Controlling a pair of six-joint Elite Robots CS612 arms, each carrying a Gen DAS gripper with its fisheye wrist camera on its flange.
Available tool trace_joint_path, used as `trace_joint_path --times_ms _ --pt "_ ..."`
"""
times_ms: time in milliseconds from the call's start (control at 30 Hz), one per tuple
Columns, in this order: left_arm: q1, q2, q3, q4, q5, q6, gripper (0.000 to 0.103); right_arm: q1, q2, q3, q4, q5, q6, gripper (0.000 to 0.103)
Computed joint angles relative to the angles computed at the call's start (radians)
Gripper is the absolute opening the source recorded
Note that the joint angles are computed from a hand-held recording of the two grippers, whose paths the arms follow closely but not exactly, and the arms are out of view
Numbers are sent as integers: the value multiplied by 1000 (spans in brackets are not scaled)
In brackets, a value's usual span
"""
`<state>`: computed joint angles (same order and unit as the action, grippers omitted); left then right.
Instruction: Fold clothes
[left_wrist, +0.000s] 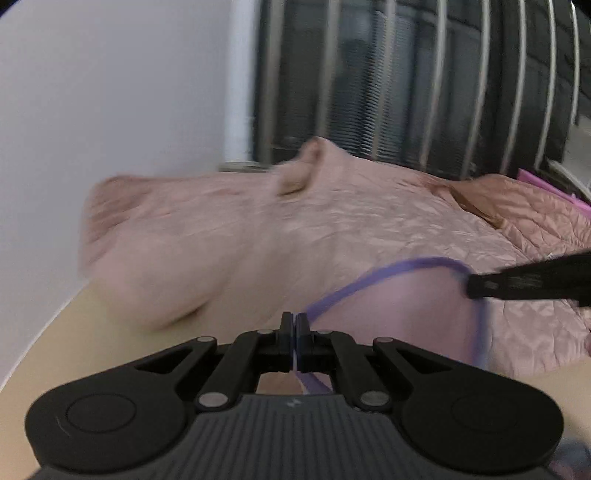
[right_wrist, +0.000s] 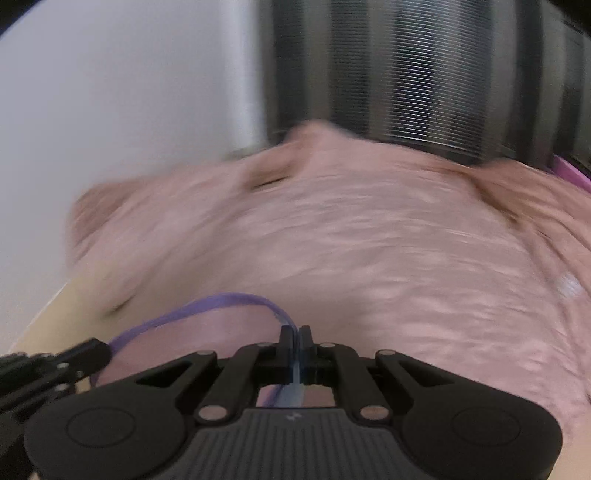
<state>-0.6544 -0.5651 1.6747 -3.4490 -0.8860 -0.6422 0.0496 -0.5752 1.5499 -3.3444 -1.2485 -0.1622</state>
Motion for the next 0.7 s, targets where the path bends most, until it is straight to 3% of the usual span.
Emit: trace_joint_path --times_ms 100,133,167,200,233,300,333,433,500,533,600,667,700 --pt "26 28 -102 79 -71 11 4 -31 20 -50 34 -57 136 8" --pt "29 34 -122 97 -82 6 7 -43 22 -58 45 -62 168 16" --pt "23 31 -113 78 -76 3 16 -61 13 -44 43 -30 168 36" --pt "16 29 -104 60 -68 0 34 -80 5 -30 43 3 167 47" --pt "8 24 -90 43 -64 -9 42 -99 -5 -10 35 42 161 62" --pt "-16 -8 -17 24 -74 -82 46 -146 -27 61 -28 162 124 71" --pt "-29 -22 18 15 -79 -119 46 -169 -38 95 -41 221 97 71" --pt "-69 -58 115 -18 -126 -230 46 -219 -84 204 60 357 -79 68" --pt "-98 -66 159 -48 -182 -271 46 -242 -103 268 119 398 -168 57" --pt "-109 -66 165 -53 -209 -268 46 -250 -109 290 144 408 -200 50" --pt "-130 -65 173 -64 -263 -262 46 -258 -109 328 140 389 -230 45" --pt "-148 -62 171 -69 -302 -243 46 -258 -103 357 72 344 -214 37" --pt "-157 -60 168 -67 -313 -231 46 -263 -102 372 49 354 -199 36"
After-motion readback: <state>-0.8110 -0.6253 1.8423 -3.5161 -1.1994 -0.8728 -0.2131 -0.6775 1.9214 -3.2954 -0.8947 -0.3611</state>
